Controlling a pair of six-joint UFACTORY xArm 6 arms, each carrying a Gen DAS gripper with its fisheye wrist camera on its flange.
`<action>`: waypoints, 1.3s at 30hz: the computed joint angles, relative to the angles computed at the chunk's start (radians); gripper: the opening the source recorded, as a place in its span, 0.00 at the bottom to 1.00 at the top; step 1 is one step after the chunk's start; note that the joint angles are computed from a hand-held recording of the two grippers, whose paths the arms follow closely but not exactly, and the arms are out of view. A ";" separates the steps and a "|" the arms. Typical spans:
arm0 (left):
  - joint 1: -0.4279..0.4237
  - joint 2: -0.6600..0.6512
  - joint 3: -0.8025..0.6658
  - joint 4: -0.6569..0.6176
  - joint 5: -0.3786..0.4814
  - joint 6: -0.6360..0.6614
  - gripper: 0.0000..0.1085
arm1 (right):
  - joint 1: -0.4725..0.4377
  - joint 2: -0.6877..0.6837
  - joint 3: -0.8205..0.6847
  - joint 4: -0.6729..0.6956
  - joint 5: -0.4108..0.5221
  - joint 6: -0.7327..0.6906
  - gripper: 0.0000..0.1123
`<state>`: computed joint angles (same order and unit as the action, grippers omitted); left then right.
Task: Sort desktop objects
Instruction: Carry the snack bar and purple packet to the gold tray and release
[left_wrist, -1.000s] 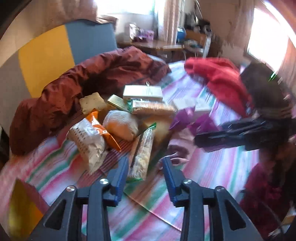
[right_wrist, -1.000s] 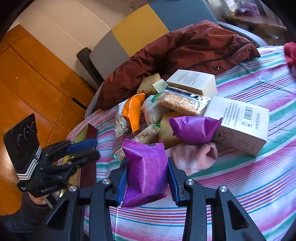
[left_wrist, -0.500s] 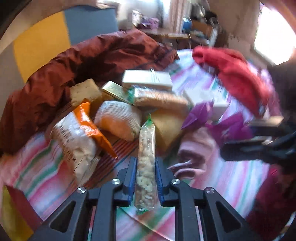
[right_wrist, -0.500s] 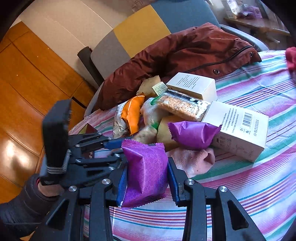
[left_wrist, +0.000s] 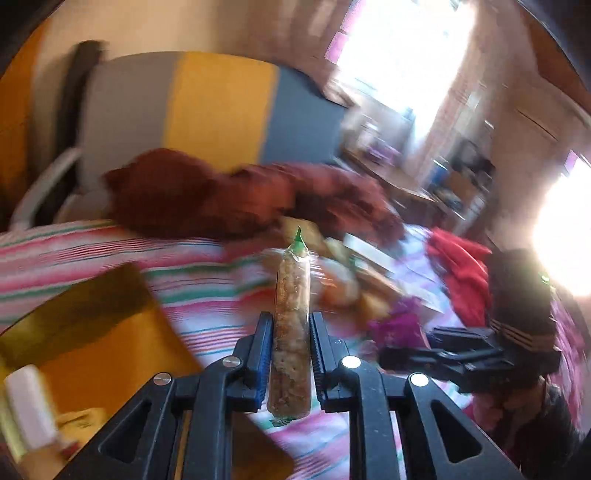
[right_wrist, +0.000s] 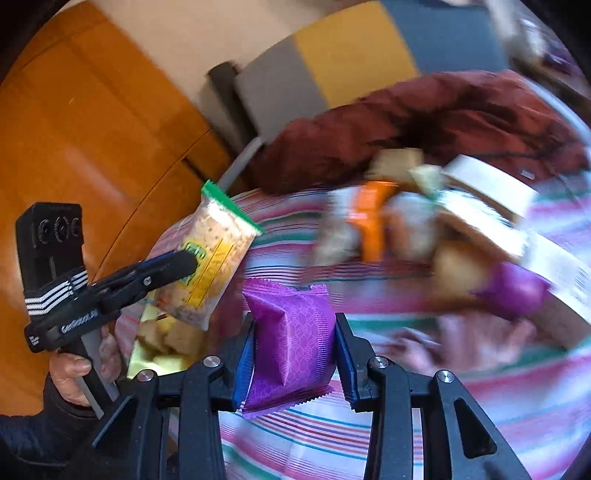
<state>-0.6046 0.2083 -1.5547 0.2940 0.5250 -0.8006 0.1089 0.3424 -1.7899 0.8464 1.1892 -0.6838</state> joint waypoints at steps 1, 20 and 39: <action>0.018 -0.041 0.048 0.067 0.003 -0.081 0.17 | 0.025 0.009 -0.020 0.000 0.006 0.002 0.35; 0.077 -0.516 0.579 0.411 0.119 -0.603 0.54 | 0.262 0.039 -0.090 -0.032 -0.042 0.107 0.64; -0.188 -0.371 0.365 0.507 0.510 -0.584 0.55 | 0.220 -0.252 0.340 -0.154 -0.227 0.006 0.77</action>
<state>-0.7925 -0.1626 -1.1892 0.8008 1.0350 -1.3843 0.3286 0.0901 -1.4500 0.6928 0.9627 -0.6778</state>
